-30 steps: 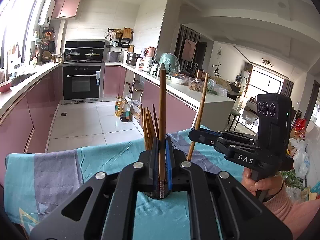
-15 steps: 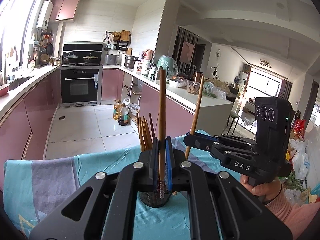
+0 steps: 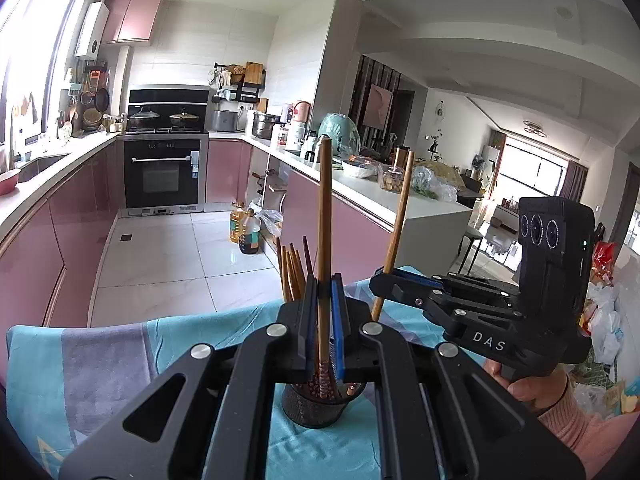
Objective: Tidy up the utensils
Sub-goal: 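Carry the upright chopstick over the mesh cup with the right gripper while the left gripper carries its own, then lower the chopstick into the mesh cup with the right gripper while the left gripper lowers its own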
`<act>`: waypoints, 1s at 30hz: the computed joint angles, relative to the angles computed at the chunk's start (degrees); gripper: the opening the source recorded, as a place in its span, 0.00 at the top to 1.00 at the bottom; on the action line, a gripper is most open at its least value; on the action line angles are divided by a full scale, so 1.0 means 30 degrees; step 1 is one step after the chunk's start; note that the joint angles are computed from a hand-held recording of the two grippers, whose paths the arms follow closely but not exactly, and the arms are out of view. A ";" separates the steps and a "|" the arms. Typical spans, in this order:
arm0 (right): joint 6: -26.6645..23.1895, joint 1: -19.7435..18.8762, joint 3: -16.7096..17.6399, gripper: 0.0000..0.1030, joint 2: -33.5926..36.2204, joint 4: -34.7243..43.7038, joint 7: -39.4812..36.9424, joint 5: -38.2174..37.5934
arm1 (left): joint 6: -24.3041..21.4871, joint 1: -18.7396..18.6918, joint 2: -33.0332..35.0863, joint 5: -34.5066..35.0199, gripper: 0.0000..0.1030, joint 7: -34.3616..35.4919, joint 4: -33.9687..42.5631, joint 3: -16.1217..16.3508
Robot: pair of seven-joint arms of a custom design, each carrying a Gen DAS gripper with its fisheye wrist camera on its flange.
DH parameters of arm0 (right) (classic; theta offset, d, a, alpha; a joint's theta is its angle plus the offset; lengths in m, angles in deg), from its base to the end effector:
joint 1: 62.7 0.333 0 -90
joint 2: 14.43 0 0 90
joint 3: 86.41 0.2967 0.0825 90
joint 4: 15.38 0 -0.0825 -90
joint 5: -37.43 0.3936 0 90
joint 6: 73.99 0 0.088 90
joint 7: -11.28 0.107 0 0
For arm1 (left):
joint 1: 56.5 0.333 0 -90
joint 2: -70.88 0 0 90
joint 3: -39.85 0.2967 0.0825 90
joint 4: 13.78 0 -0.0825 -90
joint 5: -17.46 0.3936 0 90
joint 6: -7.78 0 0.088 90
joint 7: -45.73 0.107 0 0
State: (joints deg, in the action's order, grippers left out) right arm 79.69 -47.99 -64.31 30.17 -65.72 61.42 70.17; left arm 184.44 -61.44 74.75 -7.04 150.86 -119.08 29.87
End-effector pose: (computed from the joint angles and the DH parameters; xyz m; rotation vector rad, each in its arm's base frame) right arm 0.7237 0.3370 0.5665 -1.7446 0.8173 -0.3008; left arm 0.6194 -0.1264 0.6058 -1.4800 1.6450 -1.2715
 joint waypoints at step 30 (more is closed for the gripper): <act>-0.1370 0.1046 -0.1122 0.94 0.2068 0.3258 0.2686 -0.2067 | -0.1482 -0.0272 0.0627 0.3948 0.93 -0.3927 0.1230 0.0486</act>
